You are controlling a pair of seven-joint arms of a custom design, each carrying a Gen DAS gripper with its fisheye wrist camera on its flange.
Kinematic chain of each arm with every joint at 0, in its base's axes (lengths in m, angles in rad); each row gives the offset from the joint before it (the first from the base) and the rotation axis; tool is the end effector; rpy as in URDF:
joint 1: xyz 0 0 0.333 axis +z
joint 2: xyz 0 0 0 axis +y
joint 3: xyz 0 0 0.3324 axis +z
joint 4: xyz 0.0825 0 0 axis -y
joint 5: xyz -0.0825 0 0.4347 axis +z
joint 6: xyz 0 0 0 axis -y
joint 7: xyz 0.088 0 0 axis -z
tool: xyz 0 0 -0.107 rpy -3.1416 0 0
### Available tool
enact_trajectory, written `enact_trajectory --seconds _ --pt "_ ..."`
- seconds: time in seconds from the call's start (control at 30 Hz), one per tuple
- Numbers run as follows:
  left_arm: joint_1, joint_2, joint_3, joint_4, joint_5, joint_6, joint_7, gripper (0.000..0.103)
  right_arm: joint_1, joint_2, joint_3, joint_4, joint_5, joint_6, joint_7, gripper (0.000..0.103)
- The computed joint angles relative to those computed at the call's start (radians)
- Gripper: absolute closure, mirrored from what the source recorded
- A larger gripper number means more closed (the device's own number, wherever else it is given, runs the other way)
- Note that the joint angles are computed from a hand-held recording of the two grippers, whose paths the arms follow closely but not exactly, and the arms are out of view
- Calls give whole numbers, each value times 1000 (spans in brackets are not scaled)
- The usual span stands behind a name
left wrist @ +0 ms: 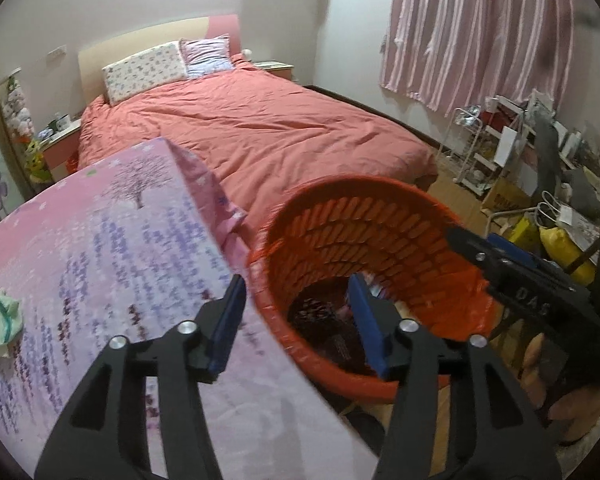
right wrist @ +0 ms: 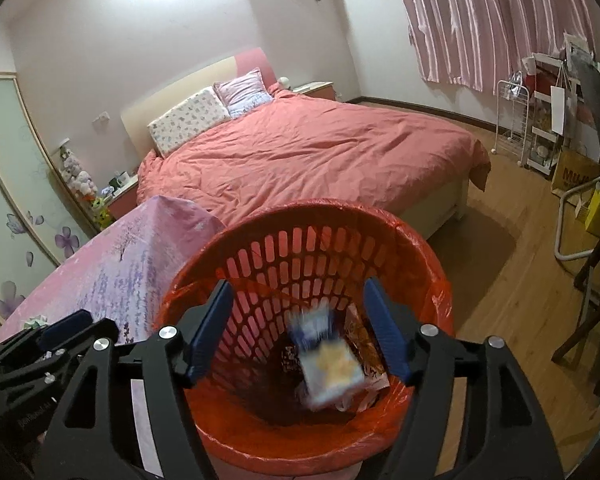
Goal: Collect trash
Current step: 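Open both grippers to drop the mesh and snack bag into the basket, then return to the bed and close the left gripper on the green cloth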
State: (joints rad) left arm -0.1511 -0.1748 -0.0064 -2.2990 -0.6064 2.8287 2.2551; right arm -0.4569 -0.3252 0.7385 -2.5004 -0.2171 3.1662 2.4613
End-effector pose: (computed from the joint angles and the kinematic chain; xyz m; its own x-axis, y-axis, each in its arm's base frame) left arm 0.5657 -0.0606 0.4842 -0.3443 -0.9371 0.0564 -0.6862 0.2102 -0.6964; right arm 0.4965 0.1787 0.4591 -0.1482 -0.9374 -0.3151 -0.5873 0.3398 -0.7346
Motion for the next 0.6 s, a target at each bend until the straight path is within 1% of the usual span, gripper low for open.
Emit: enact_trajectory --seconds 0.1,0.2,0.3,0.37,0.47,0.53,0.57,0.6 --pt "34 -20 -3 -35 74 43 -54 37 2 -7 4 3 -12 -21 4 35" --pt "49 -41 21 -61 121 52 -86 34 7 -15 11 7 -38 -33 22 35" --pt "83 -57 52 -82 179 65 -125 34 25 -16 12 13 -63 -37 31 35" --pt "126 -66 61 -96 244 88 -173 34 33 -17 24 20 -80 -41 40 35" --pt "214 -52 70 -93 362 123 -285 34 70 0 15 34 -98 -48 44 35" --pt "287 -28 68 -71 447 134 -390 38 84 15 18 49 -121 -55 53 35" --pt "320 -11 71 -54 482 133 -442 45 92 27 20 61 -136 -61 57 35" --pt "329 3 80 -39 493 126 -464 52 97 37 22 71 -153 -66 65 35"
